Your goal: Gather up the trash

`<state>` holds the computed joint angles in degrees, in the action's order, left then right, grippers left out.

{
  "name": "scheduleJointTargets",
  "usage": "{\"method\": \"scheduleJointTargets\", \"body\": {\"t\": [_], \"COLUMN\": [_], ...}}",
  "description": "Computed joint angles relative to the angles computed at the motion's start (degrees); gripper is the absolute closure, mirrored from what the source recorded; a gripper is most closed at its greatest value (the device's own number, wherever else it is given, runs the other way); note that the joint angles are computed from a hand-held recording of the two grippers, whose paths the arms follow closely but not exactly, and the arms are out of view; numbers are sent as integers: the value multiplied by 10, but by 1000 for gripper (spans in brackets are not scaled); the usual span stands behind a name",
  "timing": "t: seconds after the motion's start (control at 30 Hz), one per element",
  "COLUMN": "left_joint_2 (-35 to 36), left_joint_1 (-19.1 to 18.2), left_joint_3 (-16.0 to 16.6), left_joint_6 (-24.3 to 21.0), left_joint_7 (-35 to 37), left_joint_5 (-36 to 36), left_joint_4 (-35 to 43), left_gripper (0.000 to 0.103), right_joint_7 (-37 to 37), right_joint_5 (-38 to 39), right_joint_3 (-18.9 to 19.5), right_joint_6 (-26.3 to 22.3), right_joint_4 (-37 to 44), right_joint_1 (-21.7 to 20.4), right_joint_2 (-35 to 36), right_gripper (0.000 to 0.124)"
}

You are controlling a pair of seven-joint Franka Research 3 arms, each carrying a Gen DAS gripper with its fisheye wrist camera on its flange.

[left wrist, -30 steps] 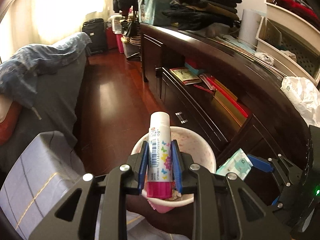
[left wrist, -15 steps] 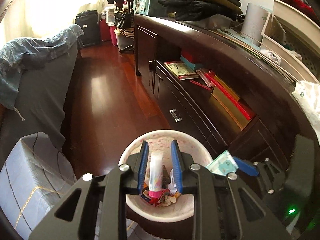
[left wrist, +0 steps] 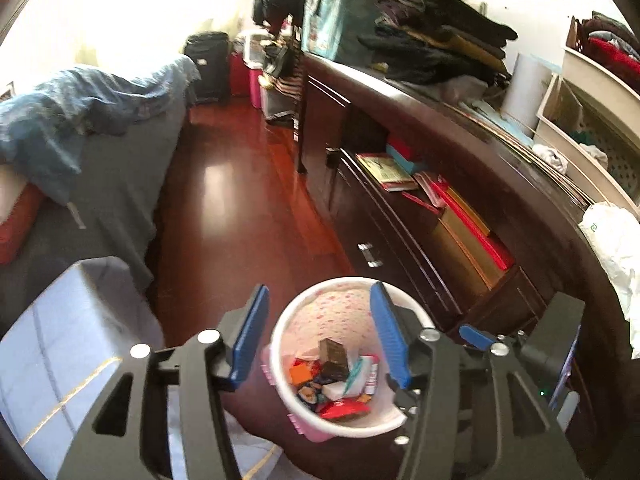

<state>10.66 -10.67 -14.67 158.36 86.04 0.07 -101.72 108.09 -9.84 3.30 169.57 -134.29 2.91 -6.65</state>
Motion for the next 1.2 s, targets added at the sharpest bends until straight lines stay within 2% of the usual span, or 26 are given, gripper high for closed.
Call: {"method": "scheduleJointTargets", "body": {"t": [0.17, 0.23, 0.3, 0.4, 0.6, 0.77, 0.9, 1.03, 1.2], "left_joint_2": [-76, -114, -157, -227, -386, -521, -633, -725, -824], "left_joint_1": [-3, 4, 19, 50, 102, 134, 171, 175, 172], "left_joint_3": [30, 37, 41, 40, 58, 83, 79, 97, 105], "left_joint_6": [31, 44, 53, 52, 32, -22, -82, -146, -215], "left_joint_7": [-84, -114, -185, -264, -330, -337, -342, -327, -311], "left_joint_5": [73, 93, 159, 220, 228, 223, 241, 240, 234], "left_joint_4": [-80, -119, -163, -228, -362, -445, -485, -500, -502], "left_gripper": [29, 19, 13, 10, 6, 4, 4, 4, 4], "right_joint_7": [-48, -58, -64, -92, -119, -100, -53, -4, 26], "right_joint_5": [73, 95, 122, 166, 207, 203, 170, 127, 98], "right_joint_3": [0, 6, 13, 16, 48, 89, 135, 179, 205], "right_joint_6": [-25, -45, -63, -82, -82, -61, -47, -43, -43], "right_joint_4": [-27, -34, -44, -52, -62, -66, -66, -61, -59], "right_joint_1": [28, 40, 55, 88, 147, 165, 153, 132, 128], "right_joint_2": [-52, -76, -103, -132, -166, -185, -211, -250, -313], "right_gripper": [25, 25, 25, 25, 25, 25, 25, 25, 25]}}
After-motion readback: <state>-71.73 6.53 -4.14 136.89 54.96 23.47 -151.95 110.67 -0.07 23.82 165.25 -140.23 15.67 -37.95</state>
